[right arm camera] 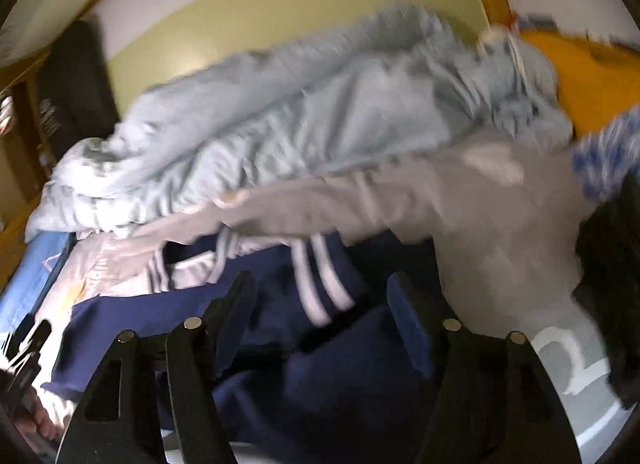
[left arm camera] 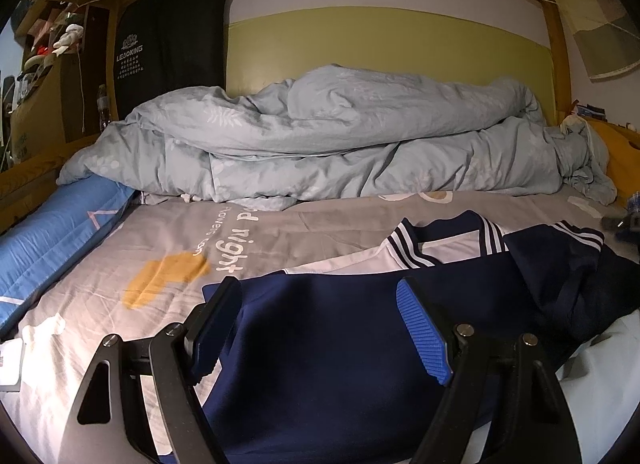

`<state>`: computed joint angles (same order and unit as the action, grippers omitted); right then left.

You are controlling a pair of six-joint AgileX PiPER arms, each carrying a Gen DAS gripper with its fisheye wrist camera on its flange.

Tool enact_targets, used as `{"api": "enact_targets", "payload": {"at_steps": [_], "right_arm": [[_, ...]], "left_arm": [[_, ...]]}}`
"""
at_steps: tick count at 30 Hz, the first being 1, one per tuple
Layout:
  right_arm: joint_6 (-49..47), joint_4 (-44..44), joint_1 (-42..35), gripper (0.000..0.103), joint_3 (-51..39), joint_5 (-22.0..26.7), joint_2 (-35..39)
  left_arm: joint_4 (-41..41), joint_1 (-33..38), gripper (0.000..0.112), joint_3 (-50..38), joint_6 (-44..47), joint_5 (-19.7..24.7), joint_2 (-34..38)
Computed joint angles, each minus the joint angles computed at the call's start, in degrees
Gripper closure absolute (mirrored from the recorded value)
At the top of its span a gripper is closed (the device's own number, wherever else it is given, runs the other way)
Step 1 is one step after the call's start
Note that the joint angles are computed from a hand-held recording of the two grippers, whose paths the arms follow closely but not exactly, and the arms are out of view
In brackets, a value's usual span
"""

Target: Fold large clothes

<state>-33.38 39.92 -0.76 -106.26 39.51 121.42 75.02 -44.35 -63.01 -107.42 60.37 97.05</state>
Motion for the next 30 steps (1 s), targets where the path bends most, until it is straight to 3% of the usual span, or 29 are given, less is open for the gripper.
{"api": "enact_targets", "payload": {"at_steps": [2,6,8,12,16,18,21,22,24,26,27,30], "right_arm": [[3.39,-2.32,0.11,0.040,-7.35,5.64,5.16],[4.75,-5.90,1.78,0.056,-9.05,6.00,6.99],[1.01,-2.03,1.30,0.097,-5.41,5.68,5.41],[-18.15,18.59,-1.74,0.096,1.63,15.27,-0.42],[-25.80,22.24,0.62,0.096,7.45,20.25,-5.23],[-29.03,21.55,2.76,0.096,10.53,20.45,-7.20],[-31.98,19.84,5.61,0.096,12.45,21.78,-7.63],[-31.71,18.42,6.47,0.096,12.30,21.93,-7.22],[-30.20,16.53,7.36,0.096,12.15,20.57,-6.25],[-29.11,17.11,6.63,0.096,11.24,20.97,-5.05],[-28.85,17.90,5.96,0.096,10.66,21.79,-4.69],[-29.08,19.34,5.10,0.096,10.15,23.09,-4.85]], "left_arm": [[-0.13,-0.02,0.031,-0.14,-0.15,-0.04,0.07],[-0.26,-0.03,0.031,-0.26,-0.09,-0.10,0.13],[0.00,-0.04,0.031,-0.15,-0.17,-0.20,0.05],[3.66,-1.70,0.031,1.06,-1.96,-0.08,-0.70],[4.71,-3.69,0.031,-0.85,0.26,0.92,0.65],[4.89,-3.97,0.033,-1.07,0.64,-0.79,0.52],[4.67,-3.90,0.034,-1.06,2.60,-5.64,-0.09],[3.76,-3.21,0.034,-0.98,5.16,-10.16,-0.43],[2.15,-2.52,0.034,-1.52,9.02,-14.75,-0.04],[-4.28,-0.73,0.034,-2.76,18.79,-24.57,0.51],[-6.10,-0.35,0.034,-3.41,22.13,-27.43,1.26],[-10.58,-1.33,0.037,-8.84,29.21,-27.27,5.49]]}}
